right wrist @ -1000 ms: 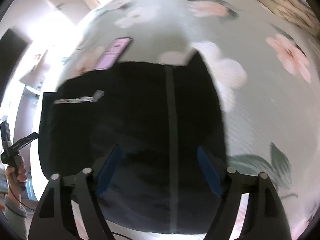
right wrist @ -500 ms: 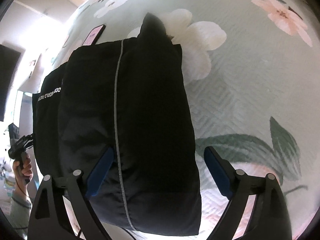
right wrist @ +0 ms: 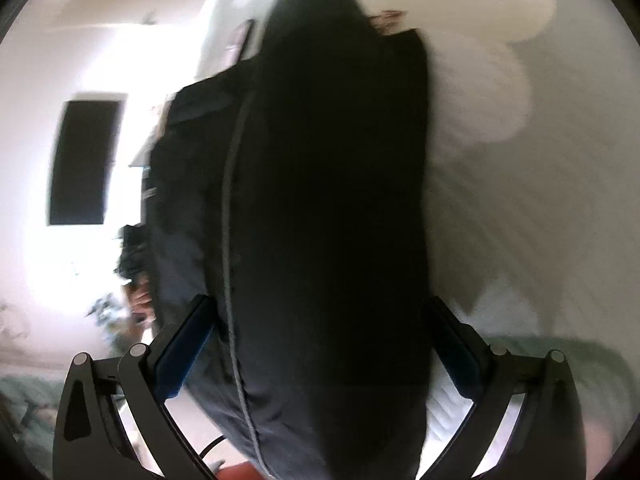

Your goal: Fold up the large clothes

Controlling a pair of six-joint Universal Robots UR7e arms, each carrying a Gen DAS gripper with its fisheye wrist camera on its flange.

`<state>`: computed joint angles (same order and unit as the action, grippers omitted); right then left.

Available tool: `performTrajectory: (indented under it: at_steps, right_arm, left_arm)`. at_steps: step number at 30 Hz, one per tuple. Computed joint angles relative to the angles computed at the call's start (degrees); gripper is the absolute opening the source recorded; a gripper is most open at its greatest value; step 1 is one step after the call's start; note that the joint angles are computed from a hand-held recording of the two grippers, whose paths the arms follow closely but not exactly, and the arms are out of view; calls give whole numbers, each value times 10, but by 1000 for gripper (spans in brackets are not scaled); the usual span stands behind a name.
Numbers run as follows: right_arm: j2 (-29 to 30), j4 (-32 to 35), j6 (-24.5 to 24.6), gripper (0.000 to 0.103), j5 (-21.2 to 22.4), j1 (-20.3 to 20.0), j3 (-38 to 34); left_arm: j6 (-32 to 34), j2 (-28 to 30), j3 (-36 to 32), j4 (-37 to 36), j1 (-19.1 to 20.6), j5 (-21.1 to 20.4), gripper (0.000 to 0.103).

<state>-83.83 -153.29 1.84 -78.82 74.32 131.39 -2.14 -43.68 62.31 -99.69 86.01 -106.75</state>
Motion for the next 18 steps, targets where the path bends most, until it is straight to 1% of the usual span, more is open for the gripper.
performTrajectory:
  at_steps: [1, 4, 6, 7, 11, 13, 14, 16, 17, 18]
  right_arm:
    - [2, 3, -7, 103, 18, -7, 1]
    - [20, 10, -36, 103, 31, -8, -9]
    - [32, 17, -49, 103, 35, -5, -19]
    - [47, 10, -53, 103, 40, -2, -26]
    - [67, -14, -70, 103, 45, 4, -29]
    - [73, -19, -70, 103, 47, 6, -35]
    - [81, -39, -61, 103, 47, 9, -35]
    - [91, -73, -39, 103, 28, 20, -34]
    - [93, -88, -30, 103, 16, 26, -31]
    - [94, -103, -19, 102, 2, 33, -27]
  left_arm:
    - [0, 4, -2, 0, 4, -10, 81]
    - [1, 7, -4, 0, 9, -25, 81]
    - [6, 7, -2, -3, 7, -20, 81]
    - [9, 6, 2, -6, 5, -16, 81]
    - [5, -3, 27, -34, -4, -13, 82]
    - [-1, -8, 49, -60, -9, -6, 82]
    - [-5, -10, 53, -65, -9, -6, 82]
    - [-38, -12, 67, -98, -15, 8, 82]
    - [-50, -18, 81, -117, -22, 22, 80]
    - [-52, -34, 106, -142, -35, 55, 70]
